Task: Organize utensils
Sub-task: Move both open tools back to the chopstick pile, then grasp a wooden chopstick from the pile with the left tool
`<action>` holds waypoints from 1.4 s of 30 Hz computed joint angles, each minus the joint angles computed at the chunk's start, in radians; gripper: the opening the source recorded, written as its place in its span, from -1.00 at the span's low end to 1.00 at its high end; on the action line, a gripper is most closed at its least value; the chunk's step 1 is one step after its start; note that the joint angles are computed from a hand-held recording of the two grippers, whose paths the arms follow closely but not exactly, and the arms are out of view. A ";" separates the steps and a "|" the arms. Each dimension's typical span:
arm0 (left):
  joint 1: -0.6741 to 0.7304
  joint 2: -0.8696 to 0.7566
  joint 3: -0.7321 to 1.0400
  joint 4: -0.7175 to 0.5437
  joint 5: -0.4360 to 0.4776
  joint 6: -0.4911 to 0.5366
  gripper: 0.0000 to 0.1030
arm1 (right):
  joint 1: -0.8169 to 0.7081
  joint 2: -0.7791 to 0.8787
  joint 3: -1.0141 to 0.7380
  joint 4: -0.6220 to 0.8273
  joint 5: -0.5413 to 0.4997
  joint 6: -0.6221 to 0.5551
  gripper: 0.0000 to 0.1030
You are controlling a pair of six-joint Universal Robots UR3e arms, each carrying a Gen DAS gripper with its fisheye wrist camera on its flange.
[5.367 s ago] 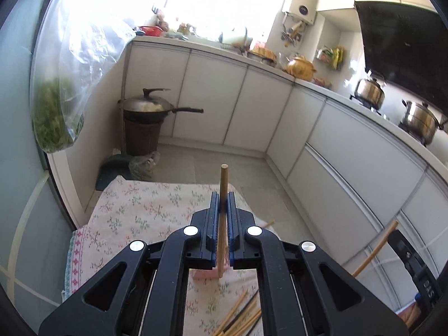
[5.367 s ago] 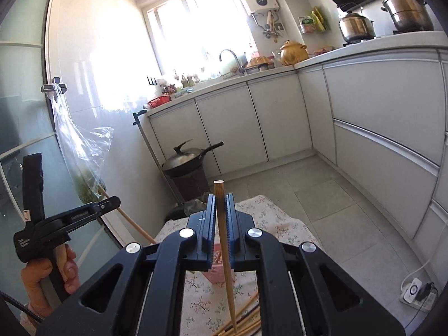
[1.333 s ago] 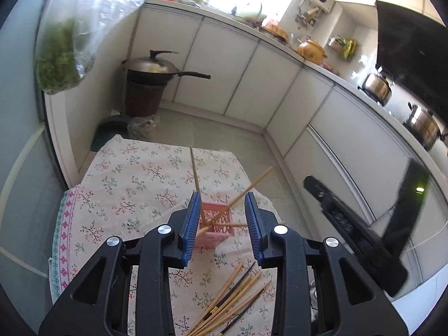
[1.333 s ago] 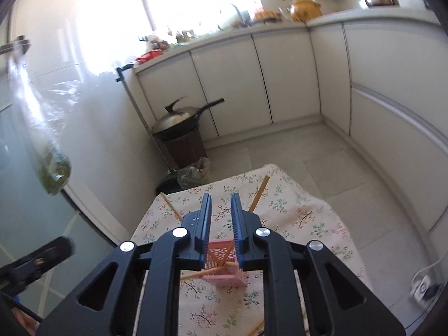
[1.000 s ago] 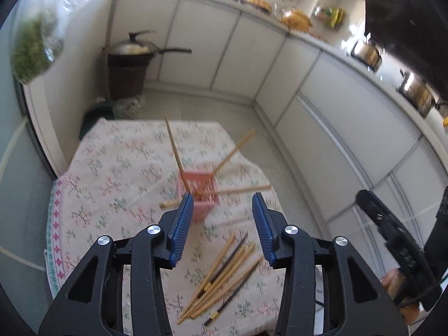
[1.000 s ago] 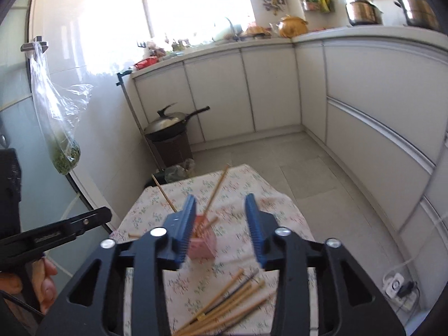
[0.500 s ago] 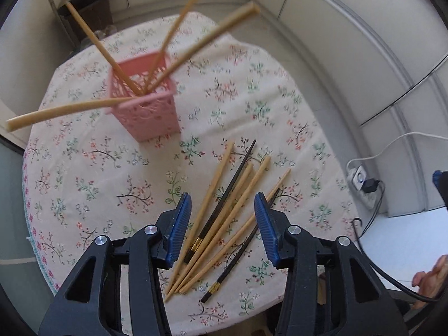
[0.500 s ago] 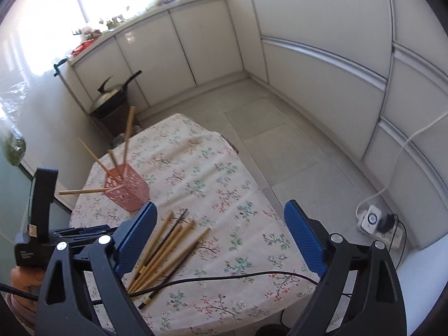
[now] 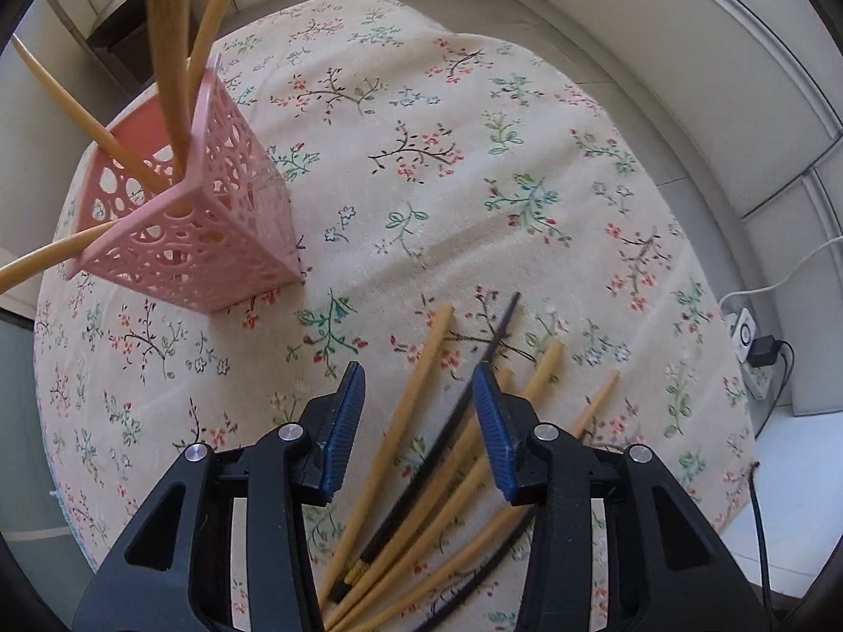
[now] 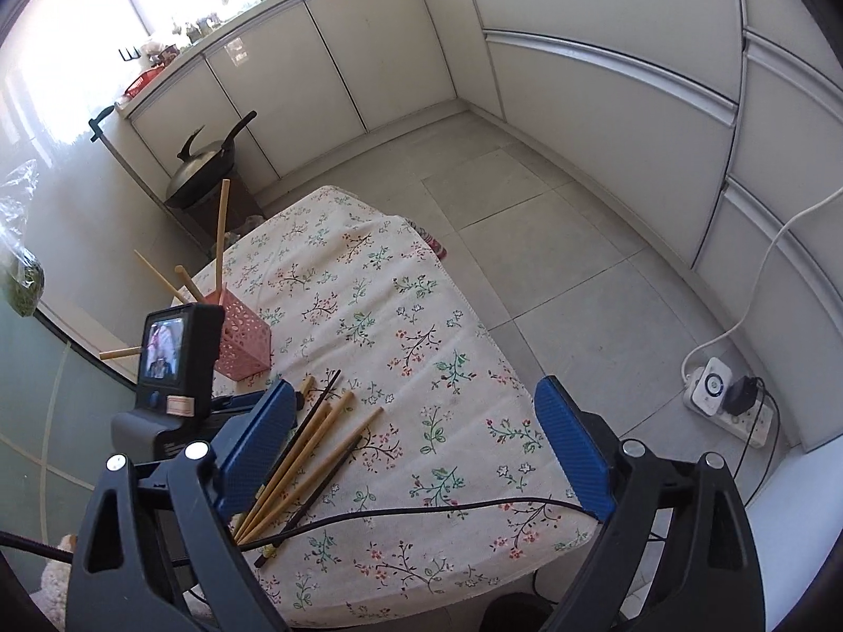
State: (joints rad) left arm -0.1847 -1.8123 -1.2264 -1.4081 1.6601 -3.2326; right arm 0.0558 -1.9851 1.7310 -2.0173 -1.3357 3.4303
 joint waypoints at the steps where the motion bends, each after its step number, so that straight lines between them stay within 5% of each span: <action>1: 0.003 -0.010 0.001 0.006 -0.001 -0.002 -0.34 | 0.000 0.005 0.001 0.000 0.001 -0.001 0.74; 12: 0.057 0.008 -0.110 0.108 -0.040 0.070 -0.78 | 0.057 0.128 -0.007 -0.034 -0.008 0.055 0.74; 17: 0.090 0.167 -0.294 0.205 -0.032 0.116 -0.87 | 0.098 0.236 -0.032 -0.064 0.001 0.106 0.74; 23: 0.167 0.412 -0.384 0.154 -0.088 0.195 -0.87 | 0.171 0.409 -0.110 -0.132 -0.022 0.210 0.72; 34: 0.240 0.689 -0.352 0.044 -0.192 0.217 -0.87 | 0.267 0.687 -0.309 -0.096 -0.039 0.271 0.03; 42: 0.343 0.779 -0.315 0.016 -0.277 0.264 -0.87 | 0.310 0.814 -0.404 -0.065 -0.035 0.302 -0.27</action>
State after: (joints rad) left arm 0.1584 -1.0334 -1.5417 -1.3924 1.3828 -2.9684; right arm 0.3661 -1.1708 1.3275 -2.0825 -1.3704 3.7323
